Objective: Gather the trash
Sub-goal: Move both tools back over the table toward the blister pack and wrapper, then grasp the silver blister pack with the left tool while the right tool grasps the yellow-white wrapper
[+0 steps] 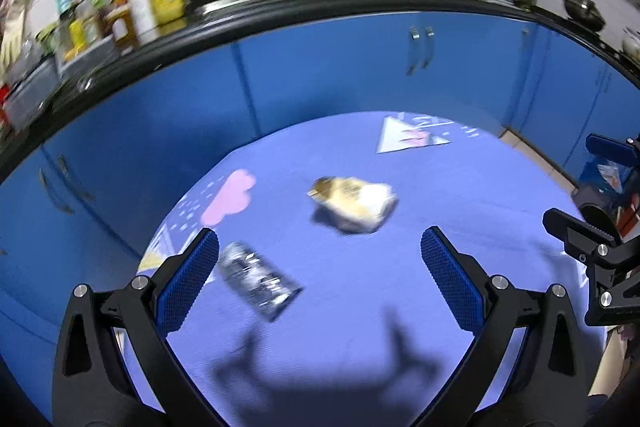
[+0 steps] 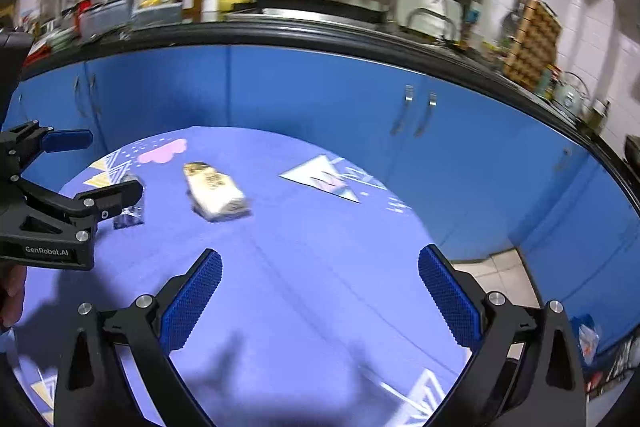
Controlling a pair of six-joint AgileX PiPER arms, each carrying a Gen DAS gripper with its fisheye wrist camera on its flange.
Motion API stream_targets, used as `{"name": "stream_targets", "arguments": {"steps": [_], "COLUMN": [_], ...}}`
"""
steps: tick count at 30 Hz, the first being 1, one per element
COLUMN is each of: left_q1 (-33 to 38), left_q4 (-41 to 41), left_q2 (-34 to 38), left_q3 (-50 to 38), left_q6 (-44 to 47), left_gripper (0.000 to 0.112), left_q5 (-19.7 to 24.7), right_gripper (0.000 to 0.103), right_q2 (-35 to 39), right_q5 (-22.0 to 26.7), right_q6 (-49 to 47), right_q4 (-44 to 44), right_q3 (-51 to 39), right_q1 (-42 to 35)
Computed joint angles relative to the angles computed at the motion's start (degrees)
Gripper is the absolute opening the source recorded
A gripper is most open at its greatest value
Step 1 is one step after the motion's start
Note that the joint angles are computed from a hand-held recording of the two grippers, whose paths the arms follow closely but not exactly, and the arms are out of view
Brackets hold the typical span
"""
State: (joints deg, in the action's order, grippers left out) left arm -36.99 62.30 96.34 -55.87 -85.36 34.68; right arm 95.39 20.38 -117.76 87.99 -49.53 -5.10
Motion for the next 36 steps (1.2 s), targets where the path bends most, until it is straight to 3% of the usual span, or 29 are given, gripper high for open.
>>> {"name": "stream_targets", "arguments": {"steps": [12, 24, 30, 34, 36], "left_q1": [8.23, 14.46, 18.26, 20.37, 21.69], "left_q4": [4.83, 6.59, 6.62, 6.94, 5.76], "left_q2": [0.59, 7.47, 8.05, 6.38, 5.59], "left_q3": [8.43, 6.95, 7.12, 8.52, 8.98], "left_q6": [-7.16, -8.88, -8.38, -7.46, -5.78], "left_gripper": [0.100, 0.098, 0.082, 0.058, 0.052], "left_q5": [-9.08, -15.69, -20.29, -22.53, -23.57], "right_gripper": [0.096, 0.096, 0.096, 0.096, 0.096], "right_q2": [7.06, 14.67, 18.07, 20.49, 21.37], "right_q5": [-7.24, -7.48, -7.17, -6.00, -5.59], "right_q6": [1.12, 14.86, 22.71, 29.99, 32.17], "right_q4": [2.33, -9.77, -17.19, -24.13, -26.17], "right_q3": [-4.85, -12.33, -16.23, -19.46, -20.62], "right_q1": [11.71, 13.88, 15.54, 16.95, 17.64]}}
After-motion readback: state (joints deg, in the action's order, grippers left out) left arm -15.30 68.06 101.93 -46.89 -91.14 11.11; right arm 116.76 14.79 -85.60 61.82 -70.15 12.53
